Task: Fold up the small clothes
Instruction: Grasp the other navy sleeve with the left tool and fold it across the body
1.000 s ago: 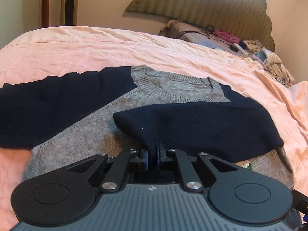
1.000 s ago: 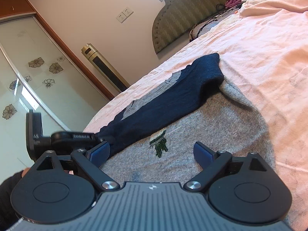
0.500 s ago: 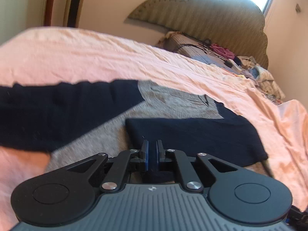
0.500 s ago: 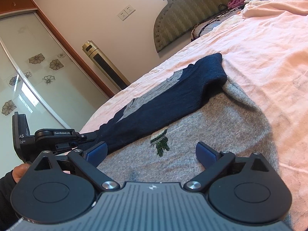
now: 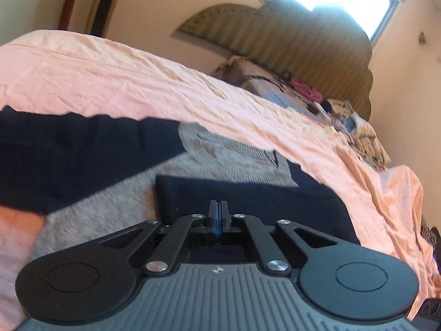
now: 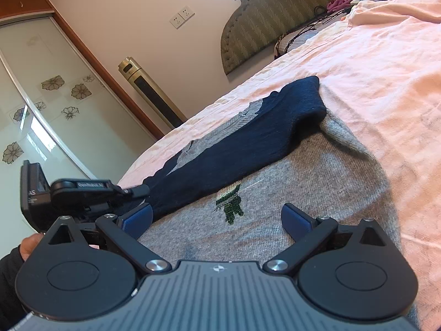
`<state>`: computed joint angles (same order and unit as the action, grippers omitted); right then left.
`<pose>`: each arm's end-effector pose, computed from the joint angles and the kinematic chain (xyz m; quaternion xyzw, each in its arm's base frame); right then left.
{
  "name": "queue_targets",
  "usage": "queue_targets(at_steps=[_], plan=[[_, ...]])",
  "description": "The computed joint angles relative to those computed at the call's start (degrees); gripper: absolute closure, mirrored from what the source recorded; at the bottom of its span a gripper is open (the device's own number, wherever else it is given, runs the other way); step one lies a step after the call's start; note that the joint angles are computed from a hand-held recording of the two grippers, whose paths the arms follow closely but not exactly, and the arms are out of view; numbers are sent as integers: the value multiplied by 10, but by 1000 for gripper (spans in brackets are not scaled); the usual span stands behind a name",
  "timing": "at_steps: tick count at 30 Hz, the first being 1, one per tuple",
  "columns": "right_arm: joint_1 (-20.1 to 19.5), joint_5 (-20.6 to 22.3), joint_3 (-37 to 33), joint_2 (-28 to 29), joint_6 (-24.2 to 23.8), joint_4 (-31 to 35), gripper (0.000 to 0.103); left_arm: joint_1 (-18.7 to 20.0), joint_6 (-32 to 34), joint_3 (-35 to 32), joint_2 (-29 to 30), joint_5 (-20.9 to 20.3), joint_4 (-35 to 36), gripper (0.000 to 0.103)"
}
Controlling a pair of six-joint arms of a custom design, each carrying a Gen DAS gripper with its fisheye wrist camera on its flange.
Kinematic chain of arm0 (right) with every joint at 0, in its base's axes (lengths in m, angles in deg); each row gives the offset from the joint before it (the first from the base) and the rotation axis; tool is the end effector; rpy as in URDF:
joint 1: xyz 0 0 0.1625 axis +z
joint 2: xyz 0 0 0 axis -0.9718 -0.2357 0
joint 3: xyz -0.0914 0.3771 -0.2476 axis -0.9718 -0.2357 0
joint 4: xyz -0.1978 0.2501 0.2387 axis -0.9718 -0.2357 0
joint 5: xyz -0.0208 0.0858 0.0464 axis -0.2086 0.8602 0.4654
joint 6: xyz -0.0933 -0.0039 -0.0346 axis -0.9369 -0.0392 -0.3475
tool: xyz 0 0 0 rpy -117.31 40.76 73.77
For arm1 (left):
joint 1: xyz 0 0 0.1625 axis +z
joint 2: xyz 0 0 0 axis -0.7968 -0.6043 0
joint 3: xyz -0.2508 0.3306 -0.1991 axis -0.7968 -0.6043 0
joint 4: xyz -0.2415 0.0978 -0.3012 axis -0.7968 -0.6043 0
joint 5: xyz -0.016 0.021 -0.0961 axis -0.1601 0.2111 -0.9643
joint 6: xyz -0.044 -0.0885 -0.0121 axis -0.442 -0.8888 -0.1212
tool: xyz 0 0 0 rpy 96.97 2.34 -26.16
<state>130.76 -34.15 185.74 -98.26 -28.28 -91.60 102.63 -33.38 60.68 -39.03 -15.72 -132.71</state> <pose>-0.1795 -0.5719 0.2846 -0.1478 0.9140 -0.3758 0.0383 -0.2717 -0.6413 -0.0888 0.0144 0.8797 -0.4413 0.1767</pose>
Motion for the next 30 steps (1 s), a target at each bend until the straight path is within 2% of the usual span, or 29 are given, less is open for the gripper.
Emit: queue_targets(at_steps=[3, 5, 8, 10, 13, 14, 15, 16, 18, 19, 20, 21, 22, 23, 24, 26, 29, 30], plan=[[0, 0, 0, 0, 0, 0, 4, 2, -9, 6, -9, 41, 30, 103], [0, 0, 0, 0, 0, 0, 4, 1, -8, 23, -20, 49, 35, 103], [4, -9, 1, -1, 3, -3, 4, 0, -60, 57, -37, 95, 28, 100], [23, -47, -2, -7, 28, -9, 3, 5, -103, 96, -49, 118, -32, 99], [48, -34, -29, -5, 52, -4, 1, 15, -173, 160, -73, 157, -105, 96], [61, -34, -41, 3, 46, -20, 0, 19, -210, 182, -86, 171, -106, 90], [76, -46, -60, 18, 29, -36, 0, 24, -249, 205, -98, 183, -115, 78], [92, -70, -81, 35, 15, -45, 0, 29, -276, 224, -104, 194, -141, 70], [125, -161, -134, 77, 14, -49, 0, 34, -305, 253, -105, 225, -233, 29], [134, -195, -157, 95, 13, -40, 0, 36, -297, 260, -102, 240, -288, 22], [140, -222, -180, 111, 11, -23, 0, 40, -276, 263, -99, 248, -345, 19], [142, -247, -194, 124, 10, -15, 0, 47, -260, 267, -101, 245, -387, 19], [137, -247, -196, 135, -3, -30, 0, 54, -255, 273, -105, 240, -412, 19], [128, -224, -177, 137, -41, -68, 0, 61, -249, 275, -108, 242, -431, 19], [123, -214, -168, 139, -57, -83, 0, 67, -231, 272, -107, 242, -460, 19], [118, -205, -160, 137, -55, -90, 0, 85, -175, 258, -105, 225, -534, 19], [112, -191, -165, 136, -48, -79, 0, 106, -102, 241, -106, 209, -601, 21], [111, -186, -169, 136, -44, -72, 0, 109, -91, 237, -109, 209, -592, 40]])
